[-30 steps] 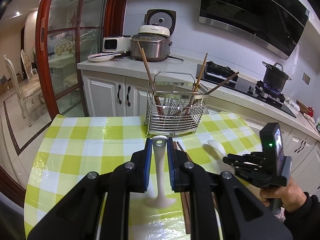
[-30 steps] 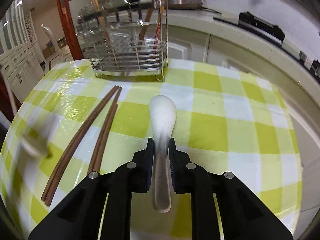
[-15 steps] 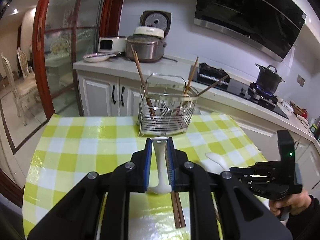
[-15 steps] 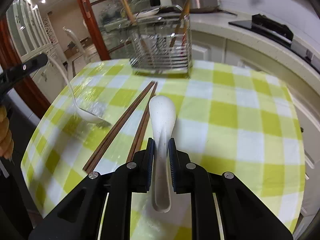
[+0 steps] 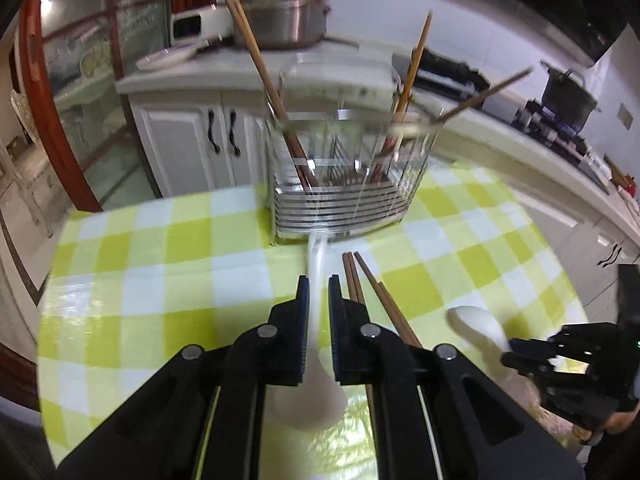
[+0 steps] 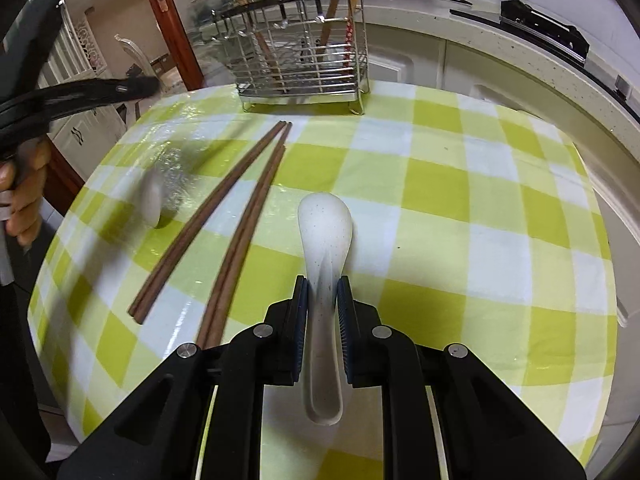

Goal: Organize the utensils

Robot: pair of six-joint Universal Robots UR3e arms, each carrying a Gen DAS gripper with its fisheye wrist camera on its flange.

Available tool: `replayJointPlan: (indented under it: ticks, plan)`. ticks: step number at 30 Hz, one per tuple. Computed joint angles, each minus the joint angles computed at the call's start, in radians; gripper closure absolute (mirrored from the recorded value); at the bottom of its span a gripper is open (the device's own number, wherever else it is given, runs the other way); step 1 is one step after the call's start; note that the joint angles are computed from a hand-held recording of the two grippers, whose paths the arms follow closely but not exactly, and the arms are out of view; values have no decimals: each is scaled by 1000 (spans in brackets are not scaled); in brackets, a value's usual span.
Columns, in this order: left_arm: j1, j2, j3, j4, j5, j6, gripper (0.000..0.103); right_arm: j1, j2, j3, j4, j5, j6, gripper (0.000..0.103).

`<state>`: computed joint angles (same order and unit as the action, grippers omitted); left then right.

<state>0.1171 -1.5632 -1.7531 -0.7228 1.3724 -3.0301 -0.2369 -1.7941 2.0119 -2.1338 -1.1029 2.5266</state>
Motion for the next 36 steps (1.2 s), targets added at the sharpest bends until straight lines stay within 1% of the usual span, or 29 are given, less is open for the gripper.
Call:
replayJointPlan:
  ticks: [3, 4, 5, 6, 7, 9, 11, 12, 13, 14, 15, 16, 18, 19, 20, 22, 24, 25, 28, 30, 33, 36]
  plan:
    - [-16, -46, -23, 50, -7, -1, 93, 6, 20, -5, -10, -9, -26, 88]
    - [-22, -45, -48, 87, -14, 7, 92, 8, 35, -13, -13, -11, -39, 88]
    - [-34, -37, -87, 143, -37, 42, 78, 10, 46, -19, -17, -15, -48, 88]
    - [-54, -33, -112, 177, -53, 83, 58, 13, 59, -27, -20, -21, -58, 88]
    - [-72, -30, -126, 195, -57, 110, 53, 15, 75, -40, -20, -25, -78, 88]
    - [-147, -51, -146, 247, -43, 210, 53, 23, 94, -65, 9, -35, -123, 87]
    - [-212, -98, -125, 262, -13, 269, 53, 39, 109, -75, 7, -66, -173, 86]
    - [-246, -139, -89, 250, 14, 285, 53, 43, 110, -72, -6, -77, -171, 80]
    - [-264, -170, -57, 238, 32, 280, 53, 41, 105, -64, -27, -91, -158, 72]
    - [-274, -211, -11, 215, 41, 259, 53, 33, 91, -51, -44, -95, -148, 49]
    - [-272, -242, 26, 200, 32, 232, 53, 21, 64, -31, -59, -97, -141, 31]
    - [-265, -262, 50, 194, 21, 204, 53, -4, 13, -2, -56, -87, -148, 28]
    - [-253, -274, 61, 203, 28, 160, 53, -53, -61, 21, 11, -54, -182, 25]
    - [-238, -264, 48, 219, 33, 130, 53, -70, -105, 49, 20, -54, -182, 23]
    - [-214, -236, 18, 237, 16, 110, 53, -69, -137, 86, 1, -72, -186, 22]
    - [-153, -159, -69, 276, -27, 64, 53, -33, -134, 129, -63, -129, -178, 22]
    - [-101, -89, -138, 291, -43, 48, 53, 2, -91, 152, -133, -183, -150, 22]
    - [-63, -42, -187, 300, -44, 43, 53, -7, -88, 166, -166, -178, -143, 21]
    - [14, 43, -265, 284, -5, 38, 53, -5, -46, 169, -272, -236, -117, 21]
    - [72, 82, -304, 254, -31, 59, 53, -26, -15, 158, -302, -242, -118, 20]
    - [109, 107, -348, 239, -34, 85, 53, -40, 80, 129, -431, -306, -64, 20]
    - [100, 90, -352, 244, -48, 88, 53, -42, 209, 49, -517, -367, 1, 20]
